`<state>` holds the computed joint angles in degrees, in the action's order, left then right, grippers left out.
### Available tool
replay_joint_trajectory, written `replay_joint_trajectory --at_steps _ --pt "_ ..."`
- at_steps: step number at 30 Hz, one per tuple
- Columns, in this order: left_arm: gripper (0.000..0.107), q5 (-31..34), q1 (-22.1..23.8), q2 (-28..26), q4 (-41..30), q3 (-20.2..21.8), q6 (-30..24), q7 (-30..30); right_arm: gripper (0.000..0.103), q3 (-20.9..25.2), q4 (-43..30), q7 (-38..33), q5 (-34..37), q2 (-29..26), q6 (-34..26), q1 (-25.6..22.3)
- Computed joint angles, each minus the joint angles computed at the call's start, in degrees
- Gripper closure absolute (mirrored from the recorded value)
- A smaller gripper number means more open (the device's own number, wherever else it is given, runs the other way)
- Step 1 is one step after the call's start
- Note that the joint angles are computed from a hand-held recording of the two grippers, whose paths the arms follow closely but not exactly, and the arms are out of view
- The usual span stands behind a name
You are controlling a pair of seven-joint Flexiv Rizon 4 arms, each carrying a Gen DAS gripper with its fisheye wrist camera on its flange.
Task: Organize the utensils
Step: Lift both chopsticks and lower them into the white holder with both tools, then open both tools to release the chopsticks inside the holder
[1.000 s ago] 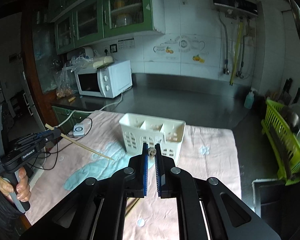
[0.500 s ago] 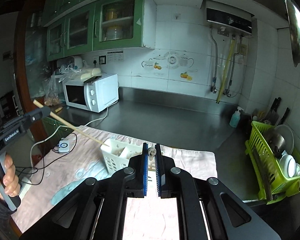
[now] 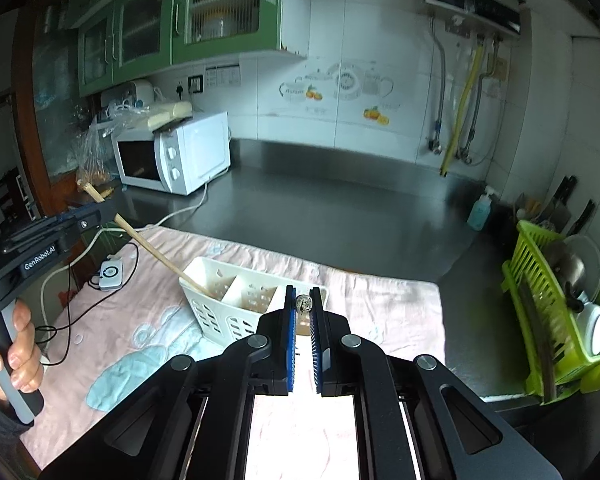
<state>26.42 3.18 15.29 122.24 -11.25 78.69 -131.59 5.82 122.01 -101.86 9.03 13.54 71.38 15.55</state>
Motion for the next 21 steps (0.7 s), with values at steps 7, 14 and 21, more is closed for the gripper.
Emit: replay_joint_trajectory --at_steps 7,14,21 --pt "0.101 -0.1 -1.0 -3.3 -1.1 1.1 -1.8 0.4 0.096 1.2 -0.8 3.6 -3.5 -3.8 1.5 -1.2" --pt "0.098 1.4 -2.6 -4.6 -1.8 2.4 -2.7 -0.2 0.095 1.7 -1.0 5.3 -4.7 -5.9 3.4 -1.6" --pt "0.060 9.3 -1.1 -1.2 -2.2 -0.2 -6.7 -6.2 0.078 1.8 1.5 5.3 -4.4 -3.3 6.1 -1.5"
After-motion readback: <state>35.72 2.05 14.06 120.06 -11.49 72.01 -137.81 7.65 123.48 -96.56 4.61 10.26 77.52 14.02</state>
